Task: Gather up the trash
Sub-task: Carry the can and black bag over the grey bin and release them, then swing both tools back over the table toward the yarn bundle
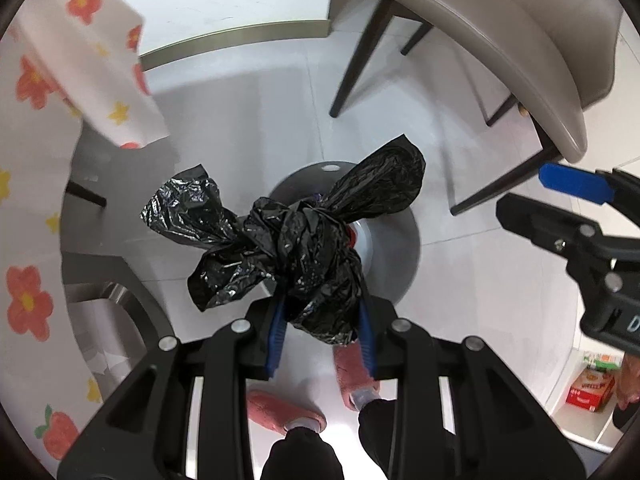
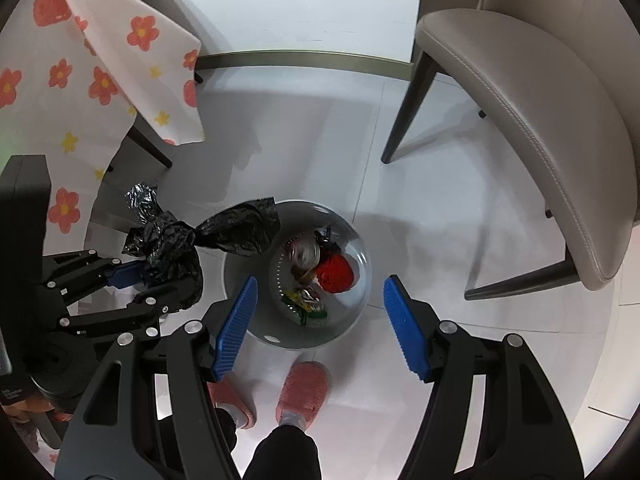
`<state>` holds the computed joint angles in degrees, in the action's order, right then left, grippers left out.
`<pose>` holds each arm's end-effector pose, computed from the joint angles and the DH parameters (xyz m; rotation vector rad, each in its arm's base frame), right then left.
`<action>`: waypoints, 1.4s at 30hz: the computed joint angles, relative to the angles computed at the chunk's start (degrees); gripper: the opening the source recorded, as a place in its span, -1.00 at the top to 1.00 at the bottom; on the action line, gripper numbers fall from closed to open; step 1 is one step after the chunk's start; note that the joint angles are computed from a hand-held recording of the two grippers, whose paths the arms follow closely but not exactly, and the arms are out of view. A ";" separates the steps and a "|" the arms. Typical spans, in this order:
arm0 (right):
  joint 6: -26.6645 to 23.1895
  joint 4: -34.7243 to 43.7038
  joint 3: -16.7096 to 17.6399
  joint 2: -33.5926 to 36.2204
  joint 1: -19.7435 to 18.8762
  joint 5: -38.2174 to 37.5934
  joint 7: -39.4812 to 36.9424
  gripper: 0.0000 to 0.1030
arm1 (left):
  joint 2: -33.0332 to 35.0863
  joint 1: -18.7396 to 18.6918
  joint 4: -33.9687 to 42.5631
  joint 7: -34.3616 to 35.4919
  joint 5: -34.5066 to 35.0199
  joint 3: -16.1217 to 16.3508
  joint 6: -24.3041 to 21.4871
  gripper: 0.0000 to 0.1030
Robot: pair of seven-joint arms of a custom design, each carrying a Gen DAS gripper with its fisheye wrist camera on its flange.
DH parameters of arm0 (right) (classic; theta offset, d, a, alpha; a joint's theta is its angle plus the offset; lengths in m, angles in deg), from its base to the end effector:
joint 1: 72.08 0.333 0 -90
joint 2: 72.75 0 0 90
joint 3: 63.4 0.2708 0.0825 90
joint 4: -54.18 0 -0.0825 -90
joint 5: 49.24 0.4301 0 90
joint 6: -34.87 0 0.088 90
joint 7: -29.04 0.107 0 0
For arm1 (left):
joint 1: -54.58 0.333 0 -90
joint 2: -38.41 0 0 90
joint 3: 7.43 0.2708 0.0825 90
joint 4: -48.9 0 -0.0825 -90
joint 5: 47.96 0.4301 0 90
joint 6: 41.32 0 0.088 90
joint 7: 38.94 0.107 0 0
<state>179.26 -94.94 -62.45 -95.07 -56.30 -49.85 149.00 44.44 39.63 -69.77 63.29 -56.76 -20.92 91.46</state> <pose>0.4632 0.1388 0.3478 -1.7816 2.2320 -0.1816 0.5383 -0.2941 0.3251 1.4302 -2.7460 0.3116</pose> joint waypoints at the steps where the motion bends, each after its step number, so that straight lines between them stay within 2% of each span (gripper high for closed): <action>1: -0.17 -0.26 0.08 -0.35 -0.27 -0.28 0.37 -0.24 | 0.38 -0.10 0.32 0.60 -0.10 -0.15 -0.18 0.39; 5: -0.63 -1.22 0.03 -1.56 -1.18 -1.09 1.72 -0.24 | 1.76 -0.47 1.56 3.20 -1.13 -0.66 -1.01 0.28; 6: -0.85 -1.31 0.09 -1.77 -1.34 -1.36 2.03 -0.24 | 2.25 -0.68 1.94 3.57 -1.00 -0.76 -1.23 0.22; 8: -1.12 -1.40 0.17 -2.09 -1.59 -1.93 2.47 -0.24 | 2.58 -0.95 2.09 4.52 -0.82 -0.87 -1.02 -0.07; 11: -1.89 -1.26 0.49 -2.49 -1.82 -3.03 2.98 -0.24 | 2.43 -1.09 2.08 5.10 -0.85 -0.81 -0.90 -0.18; 17: -4.73 -0.04 0.78 -3.85 -1.21 -3.42 3.64 -0.24 | -0.27 -0.59 1.57 4.59 -1.53 -0.35 -2.58 -0.20; 22: -8.58 3.19 0.98 -5.45 0.43 -2.83 1.97 -0.24 | -7.34 0.90 -0.57 4.59 -3.12 0.69 -5.21 -0.20; 27: -13.40 10.32 1.40 -5.76 3.04 -1.42 -2.67 -0.24 | -15.71 2.96 -2.21 2.63 -4.27 2.22 -8.35 -0.20; 33: -18.30 23.50 2.21 -1.64 6.53 1.96 -11.23 -0.24 | -26.72 6.84 -3.05 -3.70 -3.36 4.34 -13.62 -0.20; 42: -22.42 48.57 5.91 12.92 11.79 9.28 -29.05 -0.24 | -45.39 16.86 -8.15 -17.42 4.45 6.09 -19.21 -0.20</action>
